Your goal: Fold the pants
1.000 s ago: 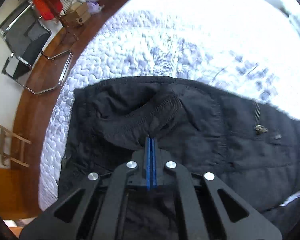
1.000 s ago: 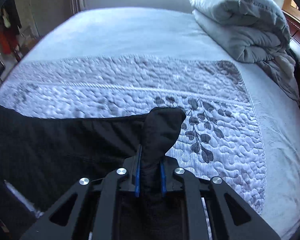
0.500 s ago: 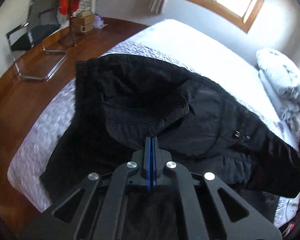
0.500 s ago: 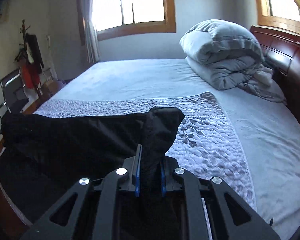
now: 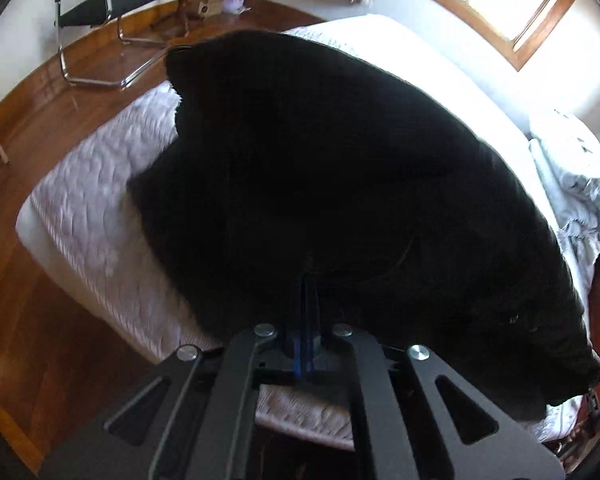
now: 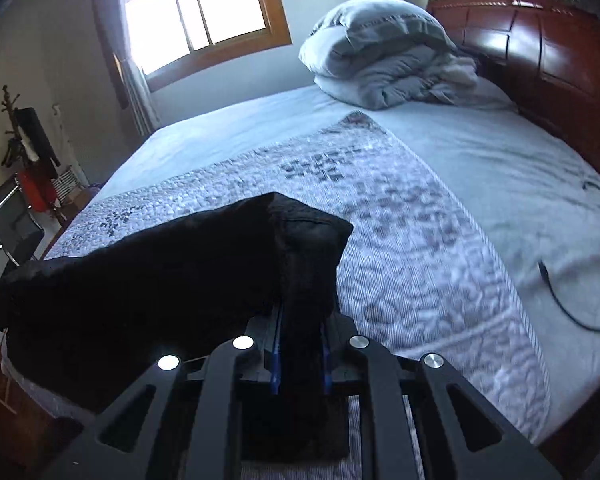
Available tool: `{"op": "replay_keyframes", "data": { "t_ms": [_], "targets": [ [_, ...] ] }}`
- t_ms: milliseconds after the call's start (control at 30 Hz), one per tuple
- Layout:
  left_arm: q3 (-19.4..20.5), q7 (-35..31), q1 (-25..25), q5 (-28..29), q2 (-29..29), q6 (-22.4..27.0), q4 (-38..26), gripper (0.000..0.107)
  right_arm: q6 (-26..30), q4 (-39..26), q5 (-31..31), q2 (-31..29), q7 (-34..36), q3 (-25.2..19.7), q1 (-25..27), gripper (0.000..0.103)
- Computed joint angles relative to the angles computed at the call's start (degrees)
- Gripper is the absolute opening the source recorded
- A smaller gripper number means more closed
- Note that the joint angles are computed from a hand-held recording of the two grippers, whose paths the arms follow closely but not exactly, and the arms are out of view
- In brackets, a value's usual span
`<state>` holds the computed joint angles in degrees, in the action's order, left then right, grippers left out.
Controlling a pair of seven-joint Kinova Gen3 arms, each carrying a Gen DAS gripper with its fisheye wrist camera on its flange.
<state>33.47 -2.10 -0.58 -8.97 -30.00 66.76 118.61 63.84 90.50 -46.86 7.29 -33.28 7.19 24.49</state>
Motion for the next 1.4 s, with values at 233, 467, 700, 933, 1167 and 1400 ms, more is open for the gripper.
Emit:
{"op": "replay_keyframes", "data": {
  "t_ms": [233,467,700,933,1167,1400],
  "targets": [
    [10.38,7.51,-4.26,4.51,-5.01,8.05,-1.21,0.074,-0.02,4.97,5.51,-5.49,0.15,2.94,-0.33,0.063],
    [10.47,7.91,-4.57,13.98,-14.93,7.94,-1.35,0.088,4.28,5.51,6.84,-7.02,-2.24,7.19,1.49,0.069],
    [3.17,4.73,-8.39,19.09,-21.77,-1.62,2.6,0.064,8.48,5.58,2.94,-7.32,-3.96,8.98,4.35,0.069],
    [-5.38,5.21,-8.94,26.43,-19.95,-9.82,11.42,0.023,9.36,6.84,3.24,-10.28,-2.44,9.05,2.8,0.069],
    [-5.65,2.06,-10.55,22.24,-18.28,-10.38,7.0,0.003,10.13,7.73,3.62,-10.91,-3.97,9.52,0.28,0.069],
    [-4.1,3.08,-12.44,22.59,-17.38,-5.77,7.03,0.003,14.89,8.86,1.07,-9.69,-4.88,9.41,-0.24,0.069]
  ]
}}
